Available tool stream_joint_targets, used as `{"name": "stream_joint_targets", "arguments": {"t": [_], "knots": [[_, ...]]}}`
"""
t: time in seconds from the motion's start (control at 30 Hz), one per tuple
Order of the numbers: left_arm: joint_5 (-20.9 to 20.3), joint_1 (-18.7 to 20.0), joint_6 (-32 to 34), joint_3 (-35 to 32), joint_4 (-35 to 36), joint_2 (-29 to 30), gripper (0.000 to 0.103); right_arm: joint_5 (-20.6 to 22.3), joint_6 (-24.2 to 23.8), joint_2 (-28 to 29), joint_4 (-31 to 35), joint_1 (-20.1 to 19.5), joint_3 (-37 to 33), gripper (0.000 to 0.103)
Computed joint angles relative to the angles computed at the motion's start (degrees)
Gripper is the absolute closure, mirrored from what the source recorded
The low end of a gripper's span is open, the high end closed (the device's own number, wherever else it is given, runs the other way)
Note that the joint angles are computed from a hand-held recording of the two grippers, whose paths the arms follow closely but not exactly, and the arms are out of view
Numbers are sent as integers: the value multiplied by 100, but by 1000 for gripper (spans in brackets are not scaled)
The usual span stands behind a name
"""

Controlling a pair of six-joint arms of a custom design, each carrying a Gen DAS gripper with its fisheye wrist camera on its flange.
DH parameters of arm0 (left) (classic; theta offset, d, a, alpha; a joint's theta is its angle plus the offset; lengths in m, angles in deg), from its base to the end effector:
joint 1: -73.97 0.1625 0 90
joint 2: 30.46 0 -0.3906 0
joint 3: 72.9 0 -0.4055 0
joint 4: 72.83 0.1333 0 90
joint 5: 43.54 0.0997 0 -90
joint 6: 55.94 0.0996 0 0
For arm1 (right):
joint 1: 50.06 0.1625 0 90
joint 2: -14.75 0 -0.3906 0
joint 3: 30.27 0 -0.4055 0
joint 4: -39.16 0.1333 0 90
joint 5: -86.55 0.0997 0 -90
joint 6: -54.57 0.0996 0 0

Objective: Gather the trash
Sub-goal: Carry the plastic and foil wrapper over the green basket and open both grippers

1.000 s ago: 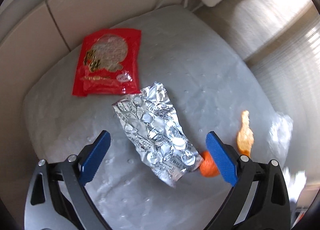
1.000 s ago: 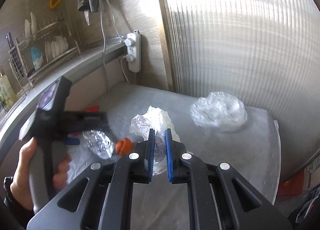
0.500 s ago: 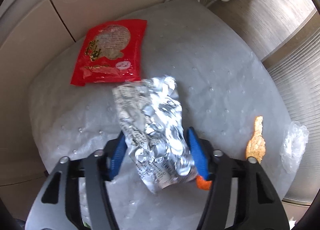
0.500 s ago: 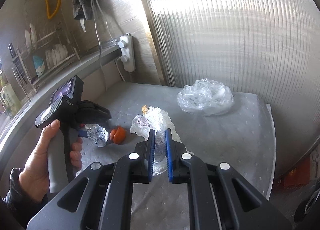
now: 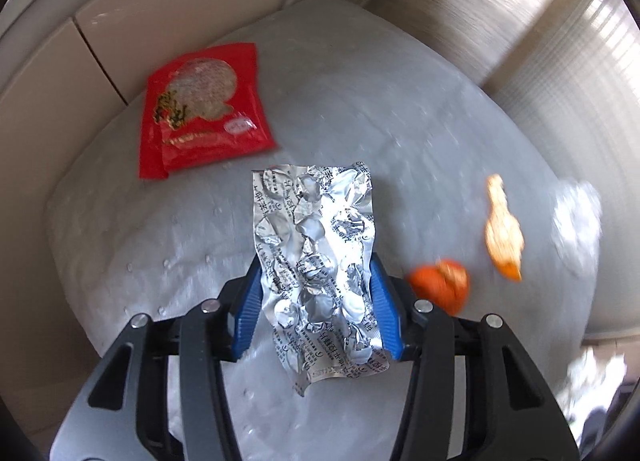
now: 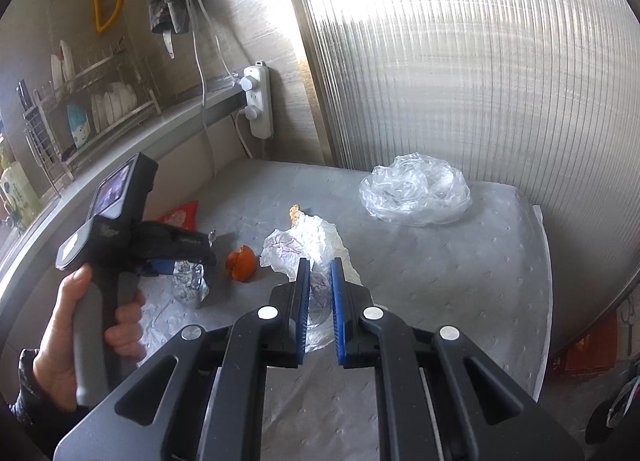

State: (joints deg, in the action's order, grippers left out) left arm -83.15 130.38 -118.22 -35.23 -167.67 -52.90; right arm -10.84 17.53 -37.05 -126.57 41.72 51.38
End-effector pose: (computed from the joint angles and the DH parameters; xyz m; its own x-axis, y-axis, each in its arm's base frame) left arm -0.2892 -0.8150 0.1246 -0.6930 -0.5074 -0.5121 -0.1490 0.7958 -0.5869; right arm 0.1432 -0.7295 0.2704 -0.7805 -0.3701 0.5039 -0.6161 0.5925 -0.5191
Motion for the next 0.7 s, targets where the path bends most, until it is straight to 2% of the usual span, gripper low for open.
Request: {"name": "stream_joint_targets", "arguments": {"t": [0.2, 0.3, 0.5, 0.7], "knots": [[-145, -205, 996, 1527, -1287, -785, 55, -91, -20, -122, -122, 67, 213, 92], [-163, -399, 1568, 2507, -2009, -1304, 55, -141, -66, -275, -258, 107, 485, 92], [-41, -806, 3008, 4335, -3580, -2213, 55, -177, -110, -769, -511, 150, 1322, 92], [-490, -1138, 4089, 5768, -4718, -2874, 55, -368, -25, -1375, -786, 122, 2446, 92]]}}
